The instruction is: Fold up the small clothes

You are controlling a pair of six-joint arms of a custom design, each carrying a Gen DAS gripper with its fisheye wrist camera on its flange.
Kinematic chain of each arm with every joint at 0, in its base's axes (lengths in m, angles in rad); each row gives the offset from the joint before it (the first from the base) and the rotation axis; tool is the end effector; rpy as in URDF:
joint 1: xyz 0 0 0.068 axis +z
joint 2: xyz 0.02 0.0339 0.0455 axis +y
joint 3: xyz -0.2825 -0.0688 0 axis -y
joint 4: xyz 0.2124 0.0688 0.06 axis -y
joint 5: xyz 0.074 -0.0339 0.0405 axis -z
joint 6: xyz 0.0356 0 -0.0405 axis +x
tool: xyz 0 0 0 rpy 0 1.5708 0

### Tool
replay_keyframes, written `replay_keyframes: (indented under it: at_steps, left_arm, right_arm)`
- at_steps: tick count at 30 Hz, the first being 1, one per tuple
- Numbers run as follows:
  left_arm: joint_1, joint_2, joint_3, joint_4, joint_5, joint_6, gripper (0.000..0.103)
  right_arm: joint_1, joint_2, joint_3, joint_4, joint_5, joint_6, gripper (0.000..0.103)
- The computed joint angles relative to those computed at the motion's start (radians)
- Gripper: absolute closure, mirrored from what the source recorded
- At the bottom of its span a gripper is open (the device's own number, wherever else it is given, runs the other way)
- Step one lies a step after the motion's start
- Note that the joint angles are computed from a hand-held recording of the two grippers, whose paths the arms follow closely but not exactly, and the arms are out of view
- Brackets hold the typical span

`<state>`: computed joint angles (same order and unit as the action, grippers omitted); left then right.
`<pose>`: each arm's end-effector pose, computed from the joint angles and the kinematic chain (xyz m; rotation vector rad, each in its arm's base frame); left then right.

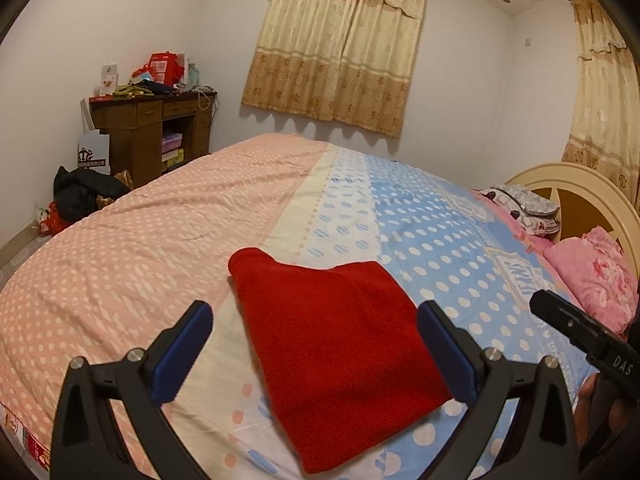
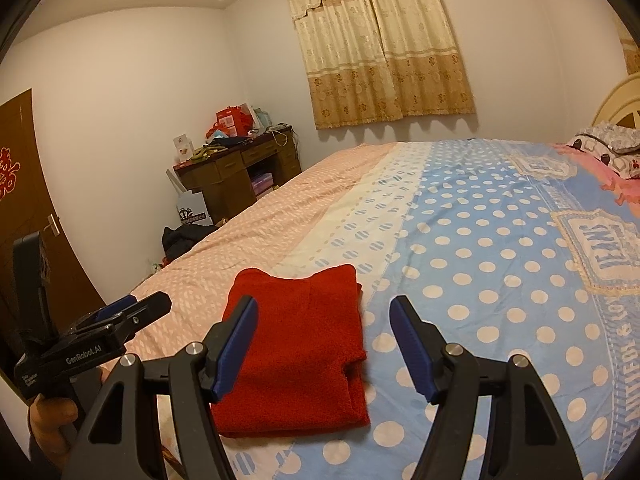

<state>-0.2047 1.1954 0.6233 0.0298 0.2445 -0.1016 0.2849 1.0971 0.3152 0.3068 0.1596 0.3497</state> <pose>0.2141 -0.0533 0.2558 0.2563 2.1108 -0.4404 0.1755 0.0455 0.2079 0.1660 2.0407 0.2339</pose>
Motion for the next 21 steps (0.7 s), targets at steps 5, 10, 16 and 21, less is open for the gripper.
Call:
replay_keyframes:
  at_steps: [5, 10, 16, 21]
  left_arm:
    - [-0.021, -0.004, -0.008, 0.005, -0.016, -0.002, 0.000]
    - [-0.030, -0.005, -0.011, 0.004, -0.025, -0.003, 0.000]
    - [-0.031, -0.004, -0.011, 0.006, -0.025, -0.003, 0.000]
    - [-0.032, -0.003, -0.007, -0.003, -0.025, -0.004, 0.000]
  right_arm:
    - [-0.014, -0.029, -0.007, -0.015, -0.017, -0.005, 0.034]
    - [-0.009, -0.056, -0.013, -0.030, -0.020, -0.004, 0.034]
    - [0.010, -0.041, -0.017, -0.018, -0.009, 0.003, 0.034]
    - [0.018, -0.037, -0.021, -0.010, -0.002, 0.005, 0.034]
